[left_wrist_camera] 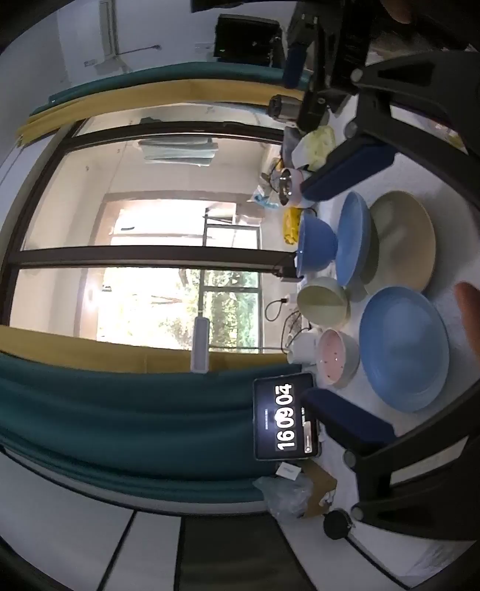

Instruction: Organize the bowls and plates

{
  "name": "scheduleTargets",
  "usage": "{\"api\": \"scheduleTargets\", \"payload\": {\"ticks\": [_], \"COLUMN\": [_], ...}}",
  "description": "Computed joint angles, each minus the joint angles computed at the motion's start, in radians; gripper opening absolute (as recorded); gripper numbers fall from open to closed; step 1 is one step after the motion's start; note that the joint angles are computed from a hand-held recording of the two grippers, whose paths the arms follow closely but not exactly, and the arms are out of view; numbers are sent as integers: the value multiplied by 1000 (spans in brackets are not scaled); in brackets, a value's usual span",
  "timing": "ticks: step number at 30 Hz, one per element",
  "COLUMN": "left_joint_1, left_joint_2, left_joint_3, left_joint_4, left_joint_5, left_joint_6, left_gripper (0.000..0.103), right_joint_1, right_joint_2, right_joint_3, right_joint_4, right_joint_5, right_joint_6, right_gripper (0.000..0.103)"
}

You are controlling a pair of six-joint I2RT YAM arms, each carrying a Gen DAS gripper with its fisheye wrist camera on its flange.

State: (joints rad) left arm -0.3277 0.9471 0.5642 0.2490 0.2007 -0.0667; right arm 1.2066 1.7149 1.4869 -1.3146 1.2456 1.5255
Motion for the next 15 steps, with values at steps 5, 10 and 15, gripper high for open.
{"api": "scheduleTargets", "payload": {"ticks": [5,10,15], "left_joint_1": [12,15,22], "left_joint_2": [8,-31,-24], "left_joint_3": [10,-12,-2], "left_joint_4": [-11,-23,-34], "left_joint_5": [14,16,27], "left_joint_6": [12,12,6], "left_gripper": [102,102,102], "right_joint_1": [3,5,2], "right_joint_2": [5,11,12], "right_joint_3": [4,0,11], "right_joint_4": [-7,-7,-12], "right_joint_5": [1,-1,-4], "right_joint_6": [5,15,12], "right_gripper": [88,88,88]}}
